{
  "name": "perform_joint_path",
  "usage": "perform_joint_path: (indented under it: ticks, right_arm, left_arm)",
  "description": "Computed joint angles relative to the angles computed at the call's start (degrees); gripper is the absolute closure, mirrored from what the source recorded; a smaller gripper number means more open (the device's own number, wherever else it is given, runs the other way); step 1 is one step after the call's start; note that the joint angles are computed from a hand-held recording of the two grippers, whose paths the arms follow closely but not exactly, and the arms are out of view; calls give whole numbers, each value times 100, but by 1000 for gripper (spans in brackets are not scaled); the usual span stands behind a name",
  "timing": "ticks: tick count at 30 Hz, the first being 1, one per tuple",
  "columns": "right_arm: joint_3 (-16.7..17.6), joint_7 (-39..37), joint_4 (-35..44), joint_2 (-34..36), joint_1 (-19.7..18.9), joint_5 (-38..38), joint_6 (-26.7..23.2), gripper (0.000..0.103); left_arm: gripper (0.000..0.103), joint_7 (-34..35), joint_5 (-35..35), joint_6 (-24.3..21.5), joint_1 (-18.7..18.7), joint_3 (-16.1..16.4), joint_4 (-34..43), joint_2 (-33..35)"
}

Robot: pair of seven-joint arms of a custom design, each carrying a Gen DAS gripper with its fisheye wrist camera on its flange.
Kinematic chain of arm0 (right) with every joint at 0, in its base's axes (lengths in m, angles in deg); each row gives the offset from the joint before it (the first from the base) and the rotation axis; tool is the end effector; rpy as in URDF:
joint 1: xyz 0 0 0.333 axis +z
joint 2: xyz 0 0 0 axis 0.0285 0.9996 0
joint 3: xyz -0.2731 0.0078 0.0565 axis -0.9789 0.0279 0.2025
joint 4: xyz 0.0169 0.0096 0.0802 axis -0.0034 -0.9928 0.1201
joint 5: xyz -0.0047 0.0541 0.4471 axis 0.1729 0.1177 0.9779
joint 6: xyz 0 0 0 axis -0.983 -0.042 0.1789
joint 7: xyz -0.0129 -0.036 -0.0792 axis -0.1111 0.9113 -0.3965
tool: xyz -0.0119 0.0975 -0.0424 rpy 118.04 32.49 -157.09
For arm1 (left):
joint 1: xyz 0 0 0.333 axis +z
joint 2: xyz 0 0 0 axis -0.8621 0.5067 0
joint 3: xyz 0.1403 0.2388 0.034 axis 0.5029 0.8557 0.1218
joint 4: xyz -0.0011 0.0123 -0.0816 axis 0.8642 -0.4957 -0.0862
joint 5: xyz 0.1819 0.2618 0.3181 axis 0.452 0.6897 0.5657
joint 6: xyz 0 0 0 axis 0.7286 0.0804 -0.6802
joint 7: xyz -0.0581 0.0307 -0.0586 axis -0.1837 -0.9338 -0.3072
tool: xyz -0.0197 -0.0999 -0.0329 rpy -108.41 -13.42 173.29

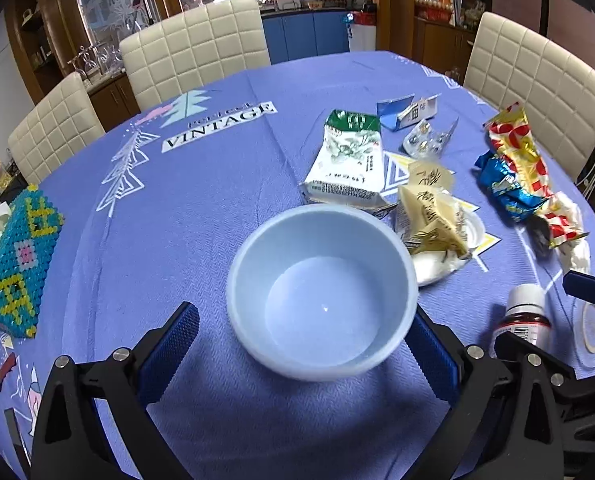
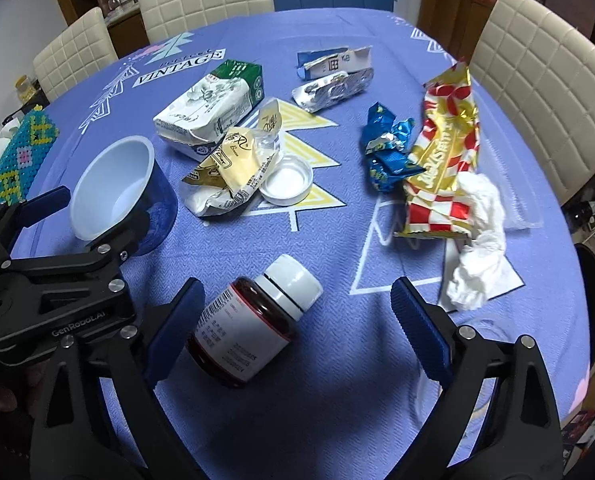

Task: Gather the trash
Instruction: 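Move the right gripper to the brown medicine bottle and close on it, then carry the bottle over the black bin and open the right gripper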

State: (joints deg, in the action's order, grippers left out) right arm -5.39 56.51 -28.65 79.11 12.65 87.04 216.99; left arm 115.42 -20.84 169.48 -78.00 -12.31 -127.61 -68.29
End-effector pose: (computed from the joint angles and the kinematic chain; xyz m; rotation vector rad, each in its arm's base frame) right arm 0.6281 0.1410 0.4229 -1.9707 1.8824 -0.3491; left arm 0.6453 -0.3092 0.4212 -1.6629 2.0144 -0.5177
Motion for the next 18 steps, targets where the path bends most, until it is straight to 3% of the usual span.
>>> perform_joint_path:
  ticks: [2, 5, 9, 12, 15, 18]
  right_arm:
    - [4, -201, 109, 118, -10, 258, -152, 13]
    - [32, -329, 184, 206, -3, 276, -232, 25]
    - [53, -449, 227, 241, 8, 269, -158, 56]
    - [48, -538, 262, 252, -24, 473, -199, 56]
    - [44, -577, 286, 255, -35, 515, -187, 56]
    - [49, -612, 266, 211, -30, 494, -112, 56]
  left_arm:
    - [6, 64, 4, -31, 1, 5, 80, 84]
    - [6, 173, -76, -9, 19, 14, 136, 167]
    - [6, 269, -172, -38, 12, 26, 139, 205]
    - [9, 252, -175, 122, -7, 40, 35, 136]
    - [29, 283, -165, 220, -14, 23, 1, 88]
    - [29, 242, -204, 320, -8, 23, -61, 42]
